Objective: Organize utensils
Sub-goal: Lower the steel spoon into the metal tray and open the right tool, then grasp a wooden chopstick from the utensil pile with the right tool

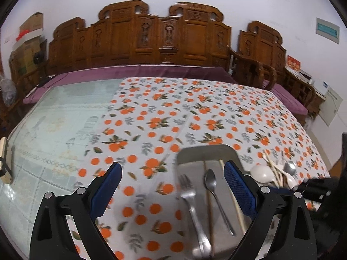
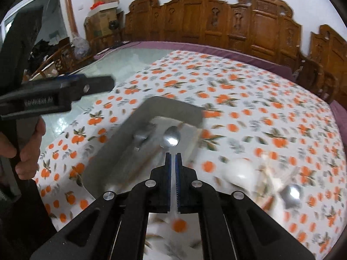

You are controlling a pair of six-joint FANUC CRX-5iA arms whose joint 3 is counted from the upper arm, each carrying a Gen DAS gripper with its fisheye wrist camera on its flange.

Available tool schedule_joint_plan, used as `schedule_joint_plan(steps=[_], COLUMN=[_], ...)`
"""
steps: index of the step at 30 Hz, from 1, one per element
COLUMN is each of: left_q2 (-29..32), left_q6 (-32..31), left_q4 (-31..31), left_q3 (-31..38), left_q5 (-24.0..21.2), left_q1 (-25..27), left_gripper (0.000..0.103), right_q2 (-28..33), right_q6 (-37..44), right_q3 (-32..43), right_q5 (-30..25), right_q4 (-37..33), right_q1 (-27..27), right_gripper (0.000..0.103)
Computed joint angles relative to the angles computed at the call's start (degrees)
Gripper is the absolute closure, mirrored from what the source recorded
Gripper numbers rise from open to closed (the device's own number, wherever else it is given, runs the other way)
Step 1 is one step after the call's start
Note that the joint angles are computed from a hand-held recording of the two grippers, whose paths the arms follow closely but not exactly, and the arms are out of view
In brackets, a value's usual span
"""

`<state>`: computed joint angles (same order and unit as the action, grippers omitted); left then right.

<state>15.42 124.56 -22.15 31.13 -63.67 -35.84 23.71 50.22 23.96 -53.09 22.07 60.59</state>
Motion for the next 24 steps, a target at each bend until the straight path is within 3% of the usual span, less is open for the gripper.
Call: schedule_joint_plan(steps=[6,12,24], left_q2=[3.0,5.33,7.94], left_q6=[-2.71,-4.76,-6.78], left_q4=[1.77,2.66,3.42], left_q3=[2.8,5.31,8.1], left_q5=[-0.74,-1.36,-3.17], left_q1=[-2.65,-4.67,-6.7], left_gripper=[0.012,0.012,0.012], right_q2=[-6.98,-10.41,-5.31], right_q6=[-7.85,-13.33,-8.86], right_q3=[-10.52,-17.26,-14.8], right_q5=[-0.09,0.93,0.94], right_q4=[6.89,8.78,3.81], right_q1=[-1.67,-3.39,-3.95], right_gripper=[0.093,0.093,0.093])
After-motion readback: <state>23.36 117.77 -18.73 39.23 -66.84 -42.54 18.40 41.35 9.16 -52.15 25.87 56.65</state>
